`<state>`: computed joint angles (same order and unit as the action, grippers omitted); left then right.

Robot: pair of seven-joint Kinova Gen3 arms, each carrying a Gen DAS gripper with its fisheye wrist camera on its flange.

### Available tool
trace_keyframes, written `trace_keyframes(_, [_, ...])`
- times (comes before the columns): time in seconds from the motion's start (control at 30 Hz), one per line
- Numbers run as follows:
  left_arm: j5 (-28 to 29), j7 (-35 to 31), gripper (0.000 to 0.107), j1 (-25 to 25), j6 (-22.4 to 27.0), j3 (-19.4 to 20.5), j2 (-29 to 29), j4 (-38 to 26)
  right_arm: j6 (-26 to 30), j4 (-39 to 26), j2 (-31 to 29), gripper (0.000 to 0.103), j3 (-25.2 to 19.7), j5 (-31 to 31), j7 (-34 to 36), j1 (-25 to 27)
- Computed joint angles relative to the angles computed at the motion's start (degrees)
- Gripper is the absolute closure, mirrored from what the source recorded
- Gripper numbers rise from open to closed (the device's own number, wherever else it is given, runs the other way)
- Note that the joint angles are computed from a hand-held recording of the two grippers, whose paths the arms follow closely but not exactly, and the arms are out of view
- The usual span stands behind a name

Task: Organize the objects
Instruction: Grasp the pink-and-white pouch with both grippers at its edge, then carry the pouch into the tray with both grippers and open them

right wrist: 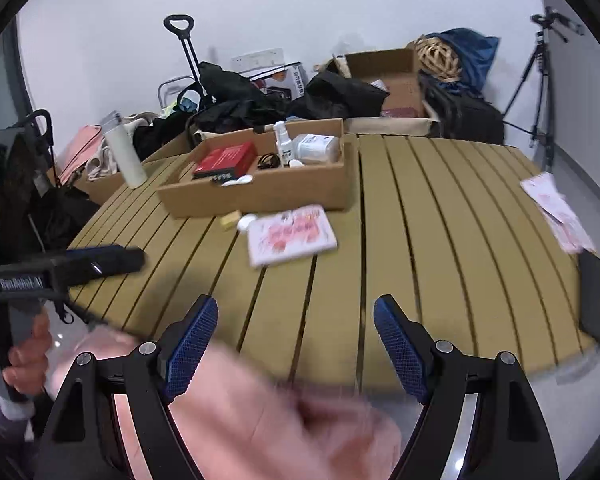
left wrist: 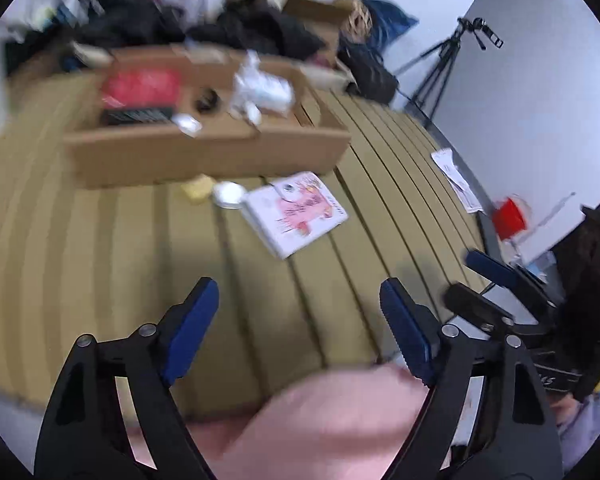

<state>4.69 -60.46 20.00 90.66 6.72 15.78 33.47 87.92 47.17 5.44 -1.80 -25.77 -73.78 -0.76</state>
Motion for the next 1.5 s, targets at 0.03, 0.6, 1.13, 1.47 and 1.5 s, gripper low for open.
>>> trace_keyframes(0.03, [1.72,0.01,0.04,-1.27,0.5,-0.03,2.65,-1.31,0.32,-2.4,2.64,0.019,-0.55,1.81,-0.62,-1.13])
trace_keyframes(0.6, [4.3,1.57,0.092,-7.79,-5.84,6.55,5.63,4.52,3.0,-16.46,21.46,0.072,-23.19,15.31,-7.48,3.66])
trace_keyframes(1.13, [-0.16,4.69,0.094,10.36,-5.0,-1.17,-6.13,12.89,3.57,9.56,-3.0,0.075,-14.27,-2.29,-0.44,18.75])
trace_keyframes(1.47, [-1.99,-0.75,0.095,5.64,-1.16,-0.03,-2.36,-6.24,7.86,-10.52,2.08,0.076,2.31,-8.43,-2.16,2.87])
trace_keyframes(1.5, [-2.41,-1.28,0.095,3.29,-1.44,2.17,-0.96,-8.89,6.92,-13.18,3.61,0.076,4.95,-9.52,-2.86,0.41])
